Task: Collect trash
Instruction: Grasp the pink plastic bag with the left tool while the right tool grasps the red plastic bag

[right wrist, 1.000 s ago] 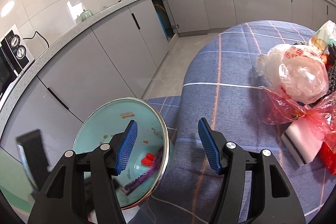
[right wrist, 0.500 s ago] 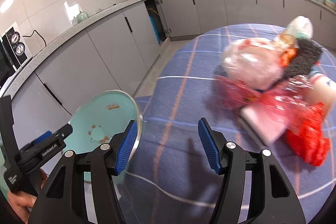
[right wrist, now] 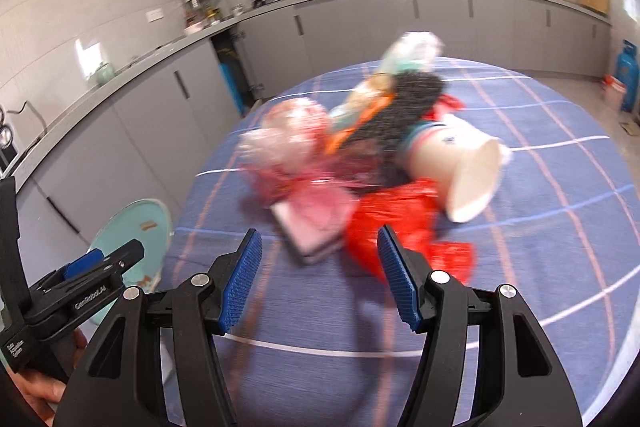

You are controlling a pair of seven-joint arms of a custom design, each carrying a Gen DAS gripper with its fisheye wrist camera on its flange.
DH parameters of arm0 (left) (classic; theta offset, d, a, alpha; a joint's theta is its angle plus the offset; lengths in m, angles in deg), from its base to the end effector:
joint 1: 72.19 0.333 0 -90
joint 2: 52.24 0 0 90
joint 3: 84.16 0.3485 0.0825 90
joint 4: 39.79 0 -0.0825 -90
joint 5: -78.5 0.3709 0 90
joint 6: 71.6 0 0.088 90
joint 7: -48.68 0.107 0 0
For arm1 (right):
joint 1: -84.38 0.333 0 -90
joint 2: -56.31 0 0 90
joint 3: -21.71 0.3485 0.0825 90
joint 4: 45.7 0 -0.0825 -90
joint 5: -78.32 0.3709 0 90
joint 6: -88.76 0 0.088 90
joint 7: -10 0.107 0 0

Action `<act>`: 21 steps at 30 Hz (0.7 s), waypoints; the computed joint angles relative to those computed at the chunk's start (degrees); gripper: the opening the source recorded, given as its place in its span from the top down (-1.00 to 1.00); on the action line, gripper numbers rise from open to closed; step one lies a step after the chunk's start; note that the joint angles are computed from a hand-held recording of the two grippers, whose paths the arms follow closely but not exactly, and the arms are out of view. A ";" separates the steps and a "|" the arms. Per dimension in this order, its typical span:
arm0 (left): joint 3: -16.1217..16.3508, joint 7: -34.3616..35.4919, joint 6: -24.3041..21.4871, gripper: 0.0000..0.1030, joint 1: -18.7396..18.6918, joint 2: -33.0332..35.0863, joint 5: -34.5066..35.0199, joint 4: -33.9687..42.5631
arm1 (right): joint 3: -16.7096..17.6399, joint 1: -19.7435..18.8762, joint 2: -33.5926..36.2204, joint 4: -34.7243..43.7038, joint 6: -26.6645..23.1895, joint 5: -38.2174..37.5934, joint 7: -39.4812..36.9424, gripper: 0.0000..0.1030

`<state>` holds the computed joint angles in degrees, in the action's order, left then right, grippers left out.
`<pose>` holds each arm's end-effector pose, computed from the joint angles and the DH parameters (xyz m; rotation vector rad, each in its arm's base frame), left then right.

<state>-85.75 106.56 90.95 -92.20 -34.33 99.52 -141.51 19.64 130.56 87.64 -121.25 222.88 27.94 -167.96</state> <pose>0.6304 -0.2670 0.5064 -1.7023 1.9187 -0.8525 0.5485 0.5252 0.5100 -1.3516 1.9190 -0.6796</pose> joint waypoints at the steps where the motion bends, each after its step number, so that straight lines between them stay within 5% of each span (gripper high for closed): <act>1: -1.18 1.61 -0.02 -0.51 0.23 0.32 -0.84 0.39 | -0.34 0.21 -1.17 -1.79 -0.19 -0.48 1.05 -0.17; 10: -2.11 6.37 -0.80 -0.51 -2.86 2.09 -2.02 2.61 | 1.76 -2.51 -5.17 -8.96 -2.06 -2.01 2.19 -0.17; 21: -1.69 6.77 -2.12 -0.59 -3.80 2.83 -1.54 4.15 | 2.49 -5.23 -2.39 -6.81 0.89 3.86 -5.30 -0.17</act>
<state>-87.44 113.33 88.83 -96.00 -31.50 97.98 -137.36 22.13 125.32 85.25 -128.06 223.78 31.80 -173.26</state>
